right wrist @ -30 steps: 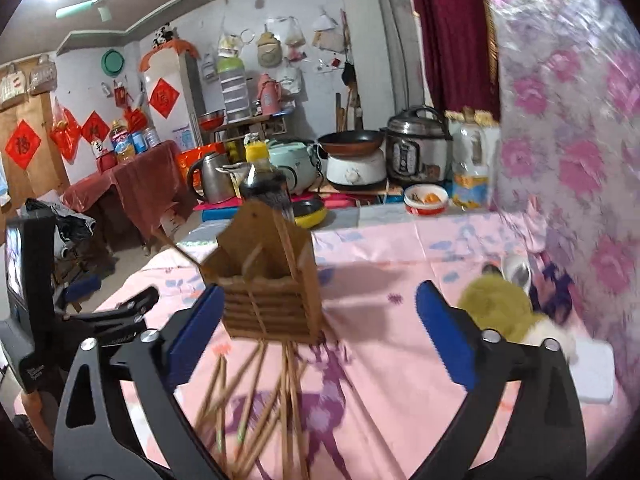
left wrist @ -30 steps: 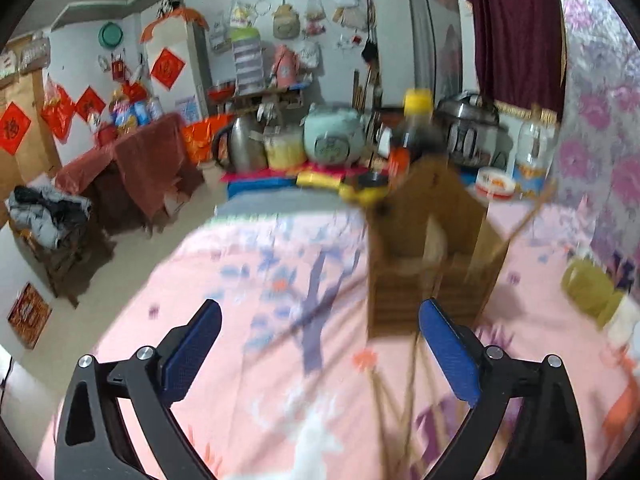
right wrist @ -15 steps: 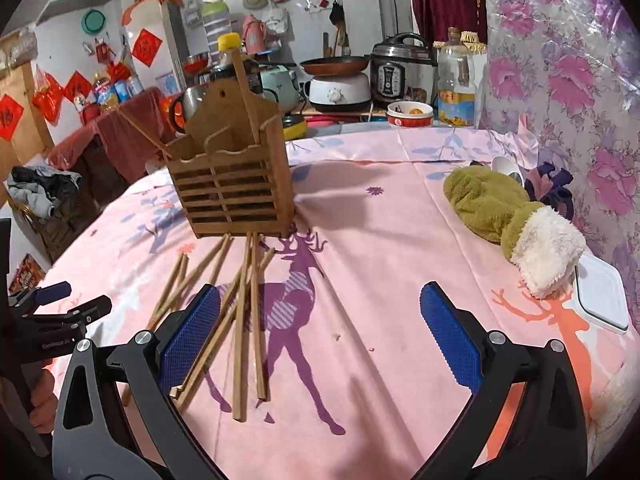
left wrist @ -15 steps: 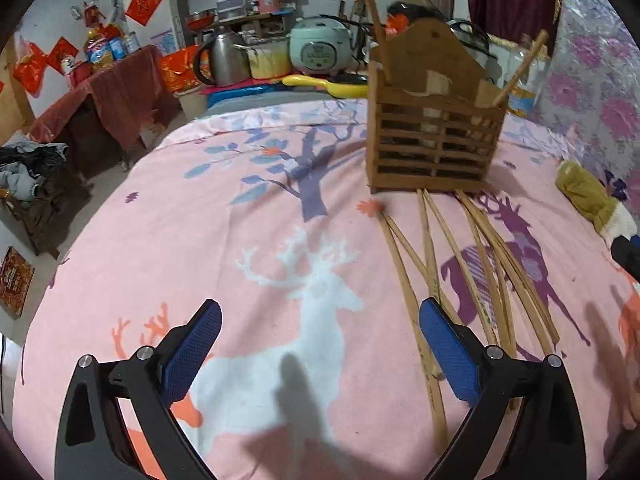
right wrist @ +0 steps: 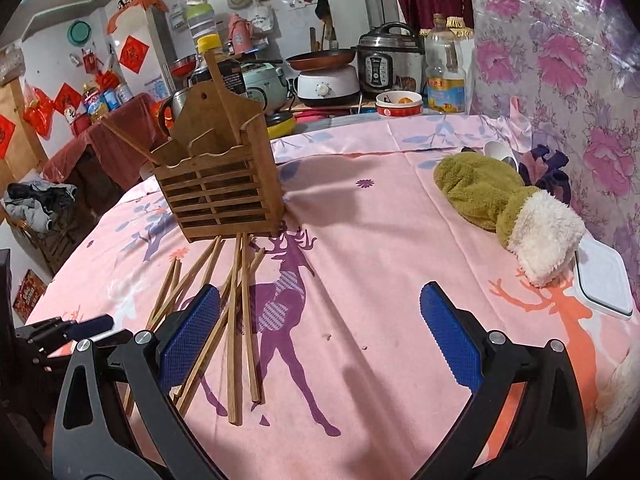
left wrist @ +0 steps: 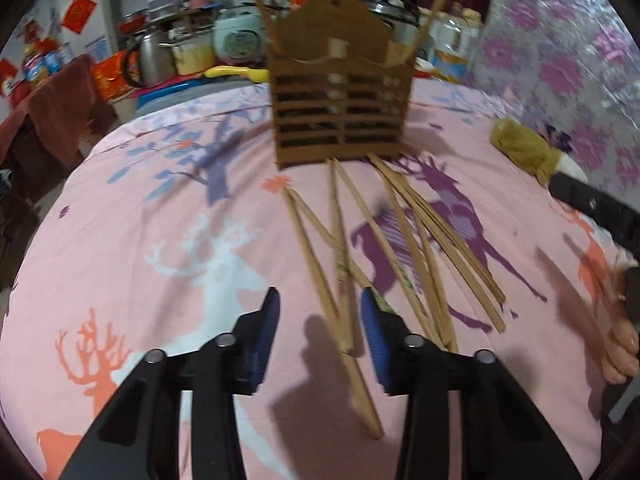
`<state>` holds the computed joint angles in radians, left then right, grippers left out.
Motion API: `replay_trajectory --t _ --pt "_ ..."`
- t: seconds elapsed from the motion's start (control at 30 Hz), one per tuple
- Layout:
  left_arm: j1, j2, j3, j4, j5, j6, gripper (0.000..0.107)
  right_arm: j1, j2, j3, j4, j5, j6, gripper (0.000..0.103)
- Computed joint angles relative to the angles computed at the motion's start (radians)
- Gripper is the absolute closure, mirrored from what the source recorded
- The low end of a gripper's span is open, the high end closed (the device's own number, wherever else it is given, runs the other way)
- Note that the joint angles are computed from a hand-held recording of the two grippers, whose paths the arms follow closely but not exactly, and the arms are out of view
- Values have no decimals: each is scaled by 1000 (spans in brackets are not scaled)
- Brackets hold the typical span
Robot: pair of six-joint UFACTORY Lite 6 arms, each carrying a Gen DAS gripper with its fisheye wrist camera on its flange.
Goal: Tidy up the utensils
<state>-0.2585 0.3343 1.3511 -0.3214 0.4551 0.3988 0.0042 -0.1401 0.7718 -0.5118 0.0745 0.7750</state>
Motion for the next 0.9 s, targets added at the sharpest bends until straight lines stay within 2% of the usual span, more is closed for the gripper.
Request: replay_trajectory --t 0.2,0.47,0.53,0.6,0.9 --pt "-19 16 -1 17 8 -2 73 -21 12 7 346 -3 -344 6" --pt "-22 67 41 46 57 -24 94 -46 24 14 719 0 -705 6" --pt "-23 64 36 59 48 -39 99 -48 22 11 743 0 -726 6" --pt "-15 58 35 37 49 -22 101 -49 22 11 775 1 -758 6" --pt "28 2 12 -66 44 55 101 -48 28 13 1116 30 -1106 7"
